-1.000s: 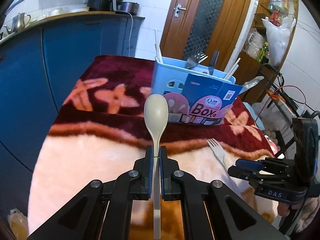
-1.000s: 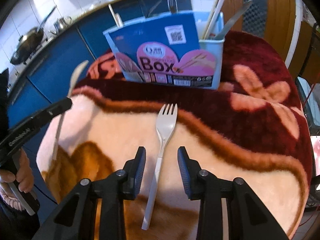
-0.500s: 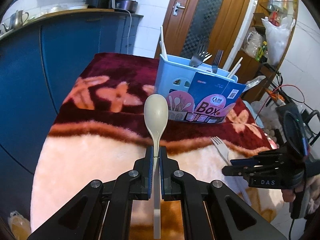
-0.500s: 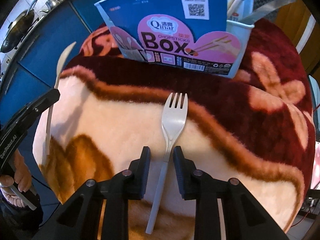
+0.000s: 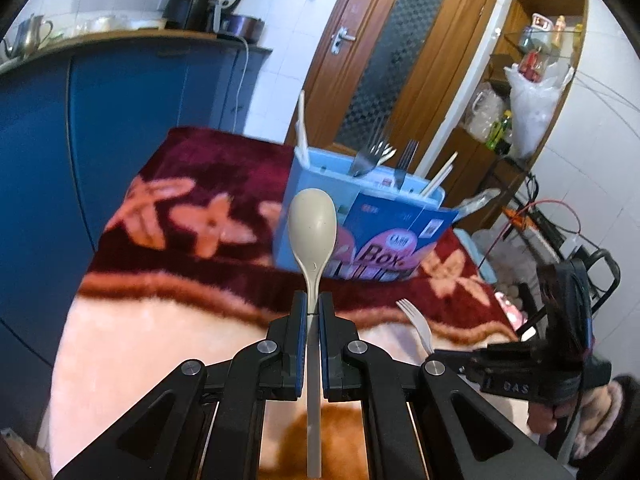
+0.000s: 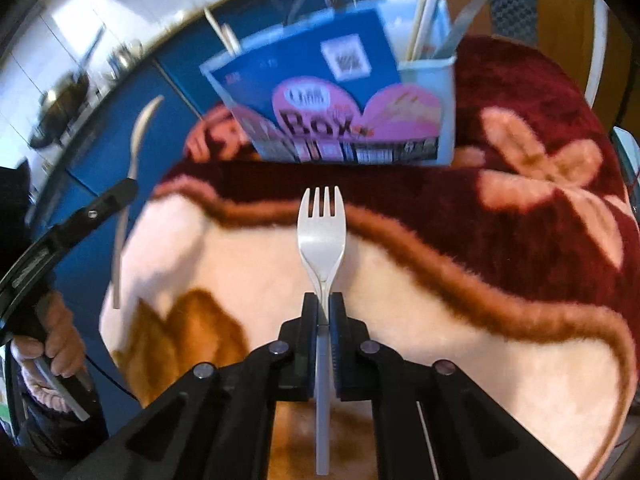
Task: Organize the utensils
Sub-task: 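Carry the spoon and fork up over the blue caddy with both tools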
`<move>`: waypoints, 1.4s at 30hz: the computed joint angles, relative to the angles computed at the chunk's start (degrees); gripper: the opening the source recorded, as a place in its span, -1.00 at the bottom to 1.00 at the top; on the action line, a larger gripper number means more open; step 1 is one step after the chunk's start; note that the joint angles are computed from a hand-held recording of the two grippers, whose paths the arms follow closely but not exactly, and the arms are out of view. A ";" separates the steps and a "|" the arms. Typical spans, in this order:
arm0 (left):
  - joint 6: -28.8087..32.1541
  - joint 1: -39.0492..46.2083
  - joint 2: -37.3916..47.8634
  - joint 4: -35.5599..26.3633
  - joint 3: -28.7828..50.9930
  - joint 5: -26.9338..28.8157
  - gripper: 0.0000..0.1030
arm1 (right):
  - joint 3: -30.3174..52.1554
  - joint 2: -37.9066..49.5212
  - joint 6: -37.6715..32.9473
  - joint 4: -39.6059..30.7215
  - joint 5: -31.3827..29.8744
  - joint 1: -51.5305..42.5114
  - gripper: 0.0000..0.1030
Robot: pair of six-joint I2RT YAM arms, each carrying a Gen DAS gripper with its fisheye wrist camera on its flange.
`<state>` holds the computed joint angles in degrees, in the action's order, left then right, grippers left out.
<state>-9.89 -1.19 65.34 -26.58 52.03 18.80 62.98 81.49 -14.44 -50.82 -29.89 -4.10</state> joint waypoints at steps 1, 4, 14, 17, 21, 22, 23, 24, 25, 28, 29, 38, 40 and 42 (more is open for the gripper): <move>-0.23 -0.11 0.03 0.49 0.35 -0.15 -0.89 | -1.39 -1.86 -0.01 1.44 -1.40 -1.03 -0.86; -1.22 -0.11 0.48 2.14 1.72 -0.54 -0.89 | -3.53 -6.00 0.58 3.96 -6.04 -3.94 -0.86; -3.14 -1.37 4.25 10.62 6.57 -5.95 -0.89 | -7.60 -12.33 7.28 15.49 -13.23 -7.71 -0.85; -4.10 -1.80 6.69 12.45 8.95 -6.69 -0.89 | -8.29 -12.92 8.33 18.30 -13.87 -7.87 -0.85; -5.60 -2.96 9.88 15.93 11.61 -7.92 -0.89 | -8.88 -14.22 8.87 21.22 -13.45 -8.27 -0.85; -5.90 -3.33 10.49 16.83 12.01 -8.34 -0.89 | -9.06 -14.51 9.43 22.18 -13.06 -8.11 -0.85; -6.19 -3.91 11.63 18.42 12.67 -9.22 -0.89 | -9.22 -14.39 9.69 23.11 -13.03 -8.17 -0.85; -6.33 -4.28 12.15 19.38 12.82 -9.80 -0.89 | -9.19 -14.18 9.92 23.75 -13.11 -8.25 -0.85; -6.47 -4.80 12.96 20.65 13.14 -10.60 -0.89 | -9.17 -13.96 10.41 24.63 -13.22 -8.35 -0.85; -6.77 -6.22 16.17 25.54 14.00 -13.41 -0.89 | -8.91 -13.14 11.59 27.06 -13.66 -8.76 -0.85; -6.86 -6.60 16.94 26.68 14.20 -14.21 -0.89 | -8.78 -13.00 11.96 27.72 -13.64 -8.80 -0.85; -6.37 -9.01 22.76 38.23 12.56 -19.86 -0.89 | -6.04 -9.12 17.65 38.87 -9.29 -7.42 -0.85; -5.90 -9.55 23.31 40.36 11.40 -21.15 -0.89 | -6.04 -8.42 19.13 42.49 -7.34 -6.68 -0.85; -5.37 -9.94 23.73 42.25 10.36 -22.31 -0.89 | -6.39 -7.43 20.36 48.07 -3.15 -4.93 -0.85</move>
